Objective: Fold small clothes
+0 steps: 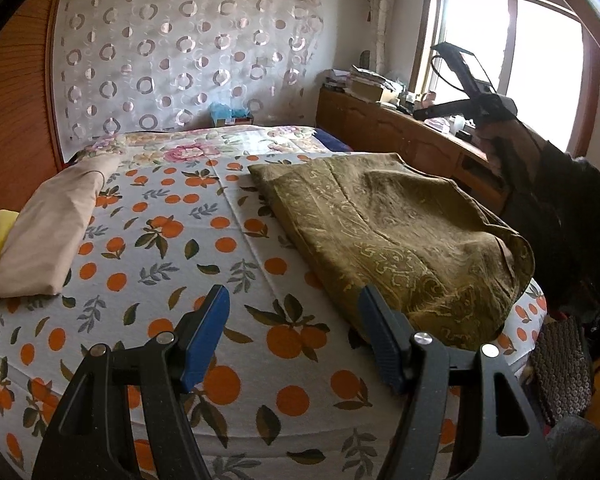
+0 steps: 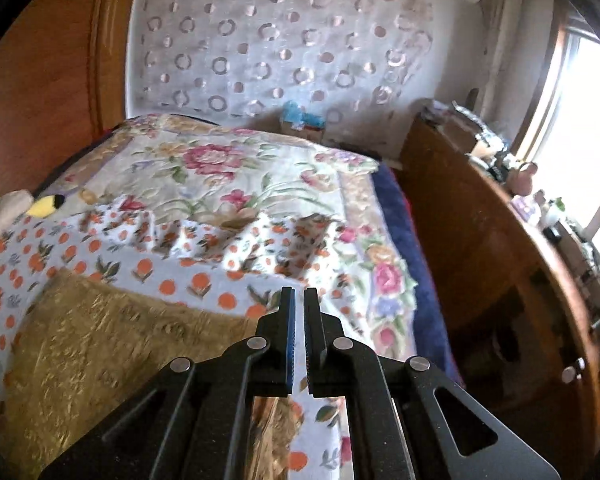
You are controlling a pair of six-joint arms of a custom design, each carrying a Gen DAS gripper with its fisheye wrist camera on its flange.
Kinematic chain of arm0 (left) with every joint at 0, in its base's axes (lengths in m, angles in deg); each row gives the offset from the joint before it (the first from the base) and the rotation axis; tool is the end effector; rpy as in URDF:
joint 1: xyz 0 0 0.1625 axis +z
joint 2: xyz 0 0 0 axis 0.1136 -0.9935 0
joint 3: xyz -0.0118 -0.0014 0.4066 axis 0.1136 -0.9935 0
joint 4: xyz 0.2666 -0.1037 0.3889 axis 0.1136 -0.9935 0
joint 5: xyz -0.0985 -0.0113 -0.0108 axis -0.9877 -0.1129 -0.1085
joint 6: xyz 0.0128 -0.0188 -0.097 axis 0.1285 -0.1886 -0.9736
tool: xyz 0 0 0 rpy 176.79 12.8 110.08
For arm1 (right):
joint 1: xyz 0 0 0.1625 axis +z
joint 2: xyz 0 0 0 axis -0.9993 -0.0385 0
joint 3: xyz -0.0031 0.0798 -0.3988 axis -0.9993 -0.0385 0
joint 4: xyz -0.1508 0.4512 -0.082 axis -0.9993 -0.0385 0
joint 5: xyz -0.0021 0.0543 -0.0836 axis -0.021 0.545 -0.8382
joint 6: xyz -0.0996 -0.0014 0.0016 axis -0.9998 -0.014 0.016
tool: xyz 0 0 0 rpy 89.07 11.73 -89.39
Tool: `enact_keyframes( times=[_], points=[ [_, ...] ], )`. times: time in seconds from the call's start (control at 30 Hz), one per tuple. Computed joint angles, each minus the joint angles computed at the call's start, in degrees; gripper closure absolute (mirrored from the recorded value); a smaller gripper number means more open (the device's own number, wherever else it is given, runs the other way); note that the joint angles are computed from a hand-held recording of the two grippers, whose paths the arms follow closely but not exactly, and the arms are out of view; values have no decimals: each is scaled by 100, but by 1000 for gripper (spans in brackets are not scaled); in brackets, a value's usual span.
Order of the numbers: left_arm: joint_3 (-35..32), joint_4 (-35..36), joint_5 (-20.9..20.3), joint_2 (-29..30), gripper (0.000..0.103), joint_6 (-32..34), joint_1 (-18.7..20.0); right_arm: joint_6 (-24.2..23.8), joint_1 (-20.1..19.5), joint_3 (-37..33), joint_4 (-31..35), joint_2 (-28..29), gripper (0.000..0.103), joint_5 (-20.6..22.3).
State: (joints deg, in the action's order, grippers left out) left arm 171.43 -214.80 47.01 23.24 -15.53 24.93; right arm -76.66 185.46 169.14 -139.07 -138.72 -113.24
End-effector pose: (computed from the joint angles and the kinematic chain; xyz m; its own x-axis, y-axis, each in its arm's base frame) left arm -0.2502 -0.4092 0.0648 -0.8014 0.0374 -0.5969 0.4927 0.6070 -0.6235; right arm 0.1879 -0.6708 0.2337 -0.4779 -0.4134 0.7751 -0.8369 0.4822 -0.2589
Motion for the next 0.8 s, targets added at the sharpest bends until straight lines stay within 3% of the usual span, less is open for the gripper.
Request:
enact_keyframes(
  times=[0.1,0.27,0.43,0.67,0.7,0.8],
  points=[
    [-36,49,-89,58,35,6,-10,-72,-98,244,354,-278,97,154],
    [-23,121,-272,128,35,-111,-66,-513,-414,930,866,-1089,70,527],
    [0,200,-442,220,35,-218,-201,-802,-834,1979,1146,-2211,69,955],
    [-175,402,-1082,363,63,-251,-44,-666,-1420,2836,1970,-3649,69,1562],
    [-193,422,-1188,362,71,-260,-5,-710,-1480,2908,2065,-3795,69,1625],
    [-250,506,-1531,349,82,-328,96,-806,-1603,3075,2158,-4069,69,1721]
  ],
)
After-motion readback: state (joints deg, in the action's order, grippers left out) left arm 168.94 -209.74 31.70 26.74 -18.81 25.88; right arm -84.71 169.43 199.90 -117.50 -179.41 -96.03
